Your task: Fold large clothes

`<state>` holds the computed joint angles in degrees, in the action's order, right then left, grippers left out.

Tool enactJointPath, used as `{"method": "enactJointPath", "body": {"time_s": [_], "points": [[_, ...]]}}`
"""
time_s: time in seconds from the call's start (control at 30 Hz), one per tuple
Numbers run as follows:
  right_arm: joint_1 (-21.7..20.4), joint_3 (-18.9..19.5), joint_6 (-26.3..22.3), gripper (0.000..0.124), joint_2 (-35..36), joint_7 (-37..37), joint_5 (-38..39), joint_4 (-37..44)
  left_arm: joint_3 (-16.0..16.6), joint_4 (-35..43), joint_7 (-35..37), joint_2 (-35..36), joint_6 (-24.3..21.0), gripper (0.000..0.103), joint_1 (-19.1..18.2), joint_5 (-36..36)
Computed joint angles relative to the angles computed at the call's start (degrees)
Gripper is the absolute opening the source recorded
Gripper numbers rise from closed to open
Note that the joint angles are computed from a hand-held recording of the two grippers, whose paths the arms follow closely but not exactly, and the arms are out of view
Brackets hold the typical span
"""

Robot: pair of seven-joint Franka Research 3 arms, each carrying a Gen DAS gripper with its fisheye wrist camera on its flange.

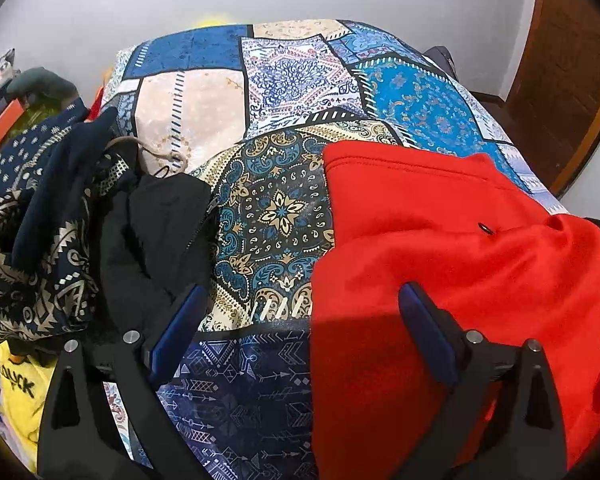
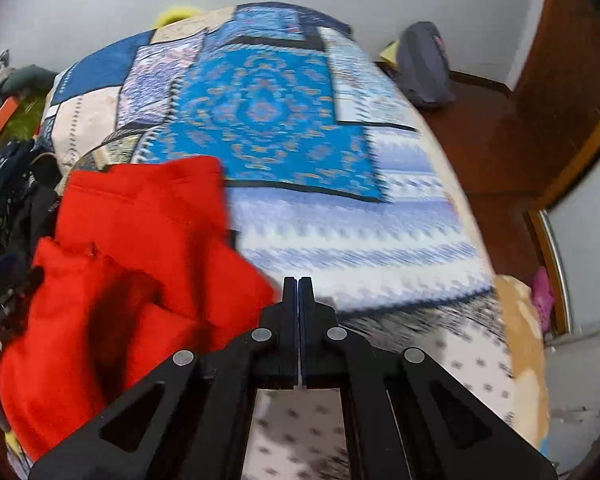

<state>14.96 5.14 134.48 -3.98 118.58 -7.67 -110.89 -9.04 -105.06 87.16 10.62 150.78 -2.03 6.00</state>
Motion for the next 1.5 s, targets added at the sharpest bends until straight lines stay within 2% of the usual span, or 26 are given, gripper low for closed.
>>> {"method": "enactJointPath", "body": {"time_s": [0.1, 0.17, 0.27, 0.33, 0.4, 0.53, 0.67, 0.8, 0.87, 1.07, 1.33, 1.37, 1.4, 1.43, 1.5], "points": [[-0.2, -0.8, 1.9, 0.010, -4.2, -3.1, 5.6, -3.5, -0.5, -1.8, 1.7, -1.7, 0.3, 0.099, 0.7, -2.7], [-0.3, -0.6, 2.9, 0.035, -6.4, -4.8, 7.9, -5.3, -1.2, -2.1, 5.4, -2.7, -1.7, 0.099, 1.6, -7.3], [-0.3, 0.5, 5.5, 0.056, -8.7, -5.9, 8.8, -7.5, -1.2, -3.1, 10.5, -4.7, -4.8, 0.099, 2.4, -13.6], [0.4, 0.8, 6.7, 0.057, -9.0, -7.7, 11.4, -8.1, -0.9, -4.0, 14.6, -6.3, -6.7, 0.099, 2.9, -19.0], [1.9, 0.2, 7.1, 0.057, -8.6, -10.8, 17.5, -8.1, -0.3, -4.3, 18.3, -7.1, -9.5, 0.099, 3.1, -24.1], [4.1, -0.3, 8.2, 0.057, -6.6, -15.3, 27.6, -7.7, 1.0, -3.8, 19.3, -7.1, -14.5, 0.099, 3.4, -32.1], [4.8, 0.7, 8.0, 0.057, -3.4, -15.9, 30.1, -6.5, 1.2, -4.1, 22.6, -7.0, -18.4, 0.099, 3.7, -39.4], [4.8, 1.1, 9.3, 0.058, -2.6, -15.4, 28.6, -7.7, 1.0, -5.2, 25.0, -7.6, -18.0, 0.101, 2.8, -39.2], [5.1, 0.3, 10.7, 0.058, -3.1, -18.6, 32.9, -9.2, 1.1, -4.3, 24.8, -7.0, -18.5, 0.103, 2.6, -38.9], [5.3, -1.6, 11.1, 0.058, -3.4, -27.3, 46.3, -11.0, 0.6, 2.3, 24.0, -1.3, -25.8, 0.103, 4.4, -42.3], [4.1, -2.7, 9.6, 0.058, -3.7, -35.9, 56.6, -12.1, -1.0, 5.7, 24.4, 1.3, -27.2, 0.103, 5.3, -41.2], [3.7, -2.4, 9.7, 0.065, -4.3, -34.5, 55.2, -12.9, -1.1, 5.8, 24.5, 1.4, -27.2, 0.103, 5.4, -41.3], [2.8, -1.7, 9.2, 0.077, -4.8, -30.0, 50.2, -13.5, -1.2, 5.8, 24.7, 1.5, -27.1, 0.103, 5.6, -41.6], [2.3, -1.4, 9.3, 0.096, -5.2, -27.4, 47.5, -14.4, -1.2, 5.8, 24.9, 1.4, -27.1, 0.103, 5.7, -41.8], [2.8, -2.2, 10.2, 0.096, -6.2, -29.2, 50.2, -16.6, -1.4, 5.1, 25.5, 1.0, -26.2, 0.103, 5.8, -42.2]]}}
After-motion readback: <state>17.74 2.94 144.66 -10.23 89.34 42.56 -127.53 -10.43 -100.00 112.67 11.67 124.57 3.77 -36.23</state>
